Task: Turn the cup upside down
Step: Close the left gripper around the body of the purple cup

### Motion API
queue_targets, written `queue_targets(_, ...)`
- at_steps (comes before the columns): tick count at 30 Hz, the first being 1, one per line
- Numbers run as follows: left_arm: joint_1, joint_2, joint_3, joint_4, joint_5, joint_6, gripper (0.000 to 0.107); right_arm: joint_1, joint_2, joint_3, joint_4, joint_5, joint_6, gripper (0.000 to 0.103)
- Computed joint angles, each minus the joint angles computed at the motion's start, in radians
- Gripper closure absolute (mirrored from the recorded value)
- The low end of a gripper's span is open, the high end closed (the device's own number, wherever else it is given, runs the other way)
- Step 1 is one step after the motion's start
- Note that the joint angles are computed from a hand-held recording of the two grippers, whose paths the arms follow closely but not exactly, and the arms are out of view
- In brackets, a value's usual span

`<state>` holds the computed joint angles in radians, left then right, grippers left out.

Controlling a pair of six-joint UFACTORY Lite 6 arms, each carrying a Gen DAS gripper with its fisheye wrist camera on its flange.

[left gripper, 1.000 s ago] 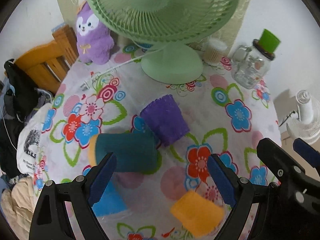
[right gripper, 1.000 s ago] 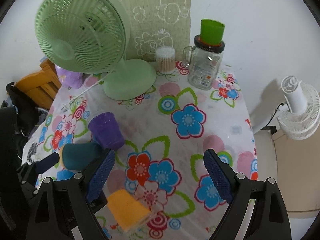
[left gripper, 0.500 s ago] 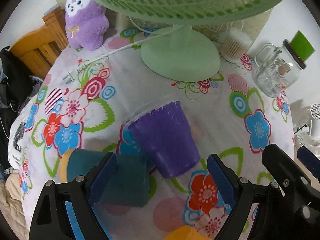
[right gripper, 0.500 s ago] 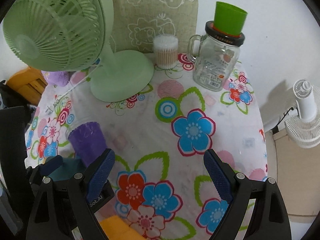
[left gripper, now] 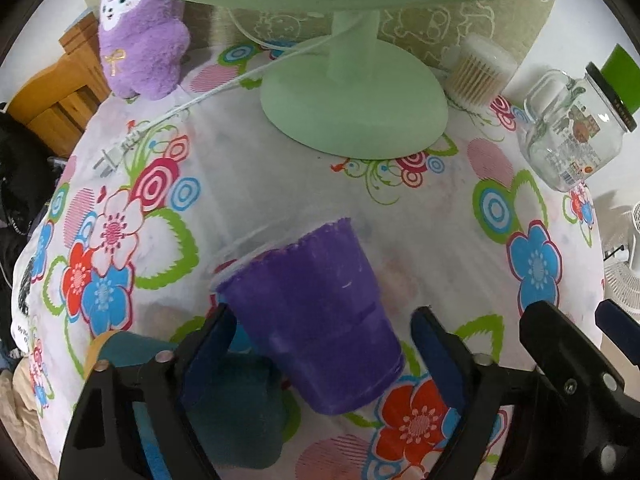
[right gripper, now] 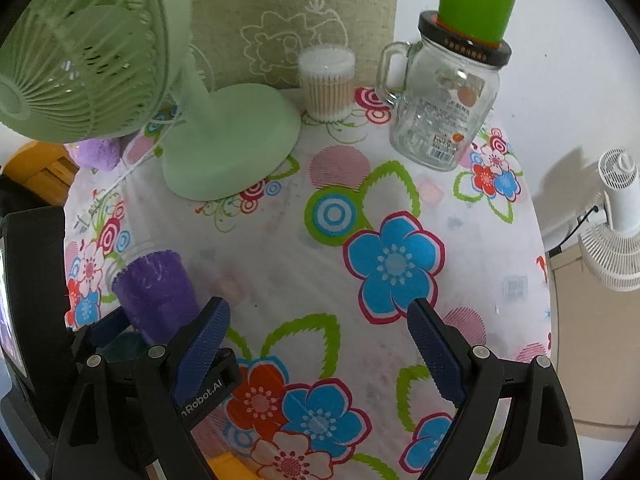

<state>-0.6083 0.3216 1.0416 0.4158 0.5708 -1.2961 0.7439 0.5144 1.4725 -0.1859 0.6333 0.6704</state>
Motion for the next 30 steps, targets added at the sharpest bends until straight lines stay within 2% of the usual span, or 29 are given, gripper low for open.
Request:
queue_targets(2, 0.004, 0.019, 0.010, -0.013, -0.011, 0.030, 0.036, -0.003, 0.006, 0.000, 0.007, 0.001, -0.004, 0.011)
queue_targets(4, 0.012, 0.021, 0.003, -0.020, -0.035, 0.049, 0.042, -0.005, 0.004, -0.007, 0.005, 0.000, 0.000, 0.011)
queue_targets(11, -0.028, -0.010, 0.000, 0.038, -0.011, 0.011, 0.043, -0.006, -0.026, -0.040, 0.014, -0.014, 0.002, 0.011)
queue_targets(16, -0.055, -0.081, -0.010, 0.048, 0.039, 0.010, 0.043, 0.006, -0.084, -0.066, 0.010, -0.006, 0.016, 0.011)
queue_targets(30, -0.247, -0.315, -0.025, 0.074, 0.289, -0.095, 0.043, 0.092, -0.345, -0.197, -0.045, 0.053, 0.100, 0.011)
